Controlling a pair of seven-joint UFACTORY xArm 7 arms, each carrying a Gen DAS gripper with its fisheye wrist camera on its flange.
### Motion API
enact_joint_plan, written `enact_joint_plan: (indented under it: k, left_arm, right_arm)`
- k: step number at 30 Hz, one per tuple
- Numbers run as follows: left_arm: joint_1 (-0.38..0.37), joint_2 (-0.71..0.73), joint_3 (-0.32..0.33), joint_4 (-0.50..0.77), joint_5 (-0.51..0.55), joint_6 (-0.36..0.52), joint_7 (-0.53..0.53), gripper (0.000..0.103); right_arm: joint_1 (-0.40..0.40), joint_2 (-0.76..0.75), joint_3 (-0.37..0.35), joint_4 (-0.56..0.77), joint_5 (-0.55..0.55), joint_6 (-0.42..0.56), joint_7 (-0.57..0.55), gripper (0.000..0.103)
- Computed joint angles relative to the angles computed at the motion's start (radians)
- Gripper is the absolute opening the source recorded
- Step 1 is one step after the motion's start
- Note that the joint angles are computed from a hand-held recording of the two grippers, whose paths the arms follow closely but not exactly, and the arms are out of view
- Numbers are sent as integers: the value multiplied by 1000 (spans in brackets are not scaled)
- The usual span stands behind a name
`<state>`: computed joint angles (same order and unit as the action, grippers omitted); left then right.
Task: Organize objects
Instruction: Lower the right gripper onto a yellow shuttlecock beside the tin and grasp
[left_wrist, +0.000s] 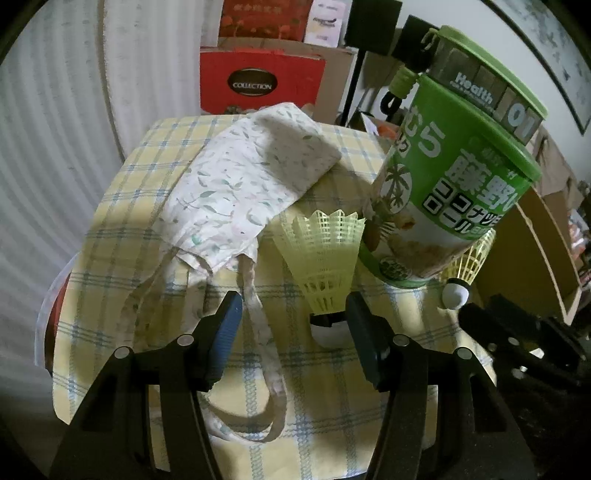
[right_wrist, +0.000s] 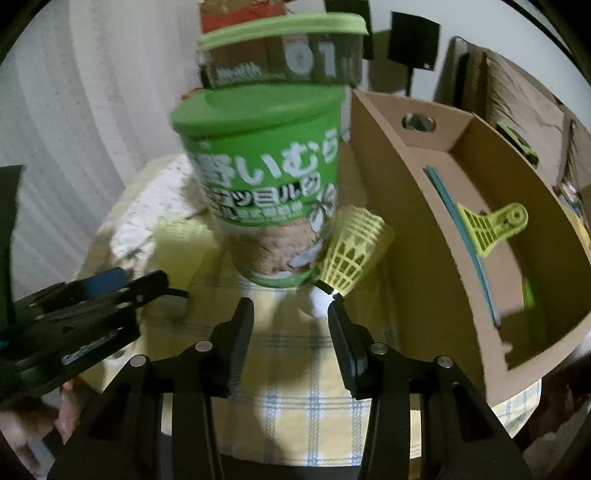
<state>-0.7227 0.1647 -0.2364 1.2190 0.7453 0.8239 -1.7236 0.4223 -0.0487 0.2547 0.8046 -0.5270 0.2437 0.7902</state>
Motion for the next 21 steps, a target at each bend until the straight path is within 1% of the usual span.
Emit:
enact_joint_plan:
  k: [3,7,10,13,17,21]
  left_arm:
    - [3,8,1,4,-8,-10,13,56]
    - [4,23,7,11,-28,-18,32,56]
    - [7,26,14,4,-34,-42,31,59]
    - [8,27,19,1,-37,-52,29,60]
    - [11,27,22,-5,-45,-70,29,60]
    - [13,28,25,-8,-43,-87,30,62]
  right_arm:
    - [-3,27,4,30,-89,38,104,43]
    - [12,58,-14,56,-126,65,160,44]
    - [28,88,-31,78,-149,78,191,44]
    - [42,108,-48,91,-152,83,202,44]
    - [49,124,-66,97,-137,62,201,45]
    - [56,141,-74,110,-106,61,166,45]
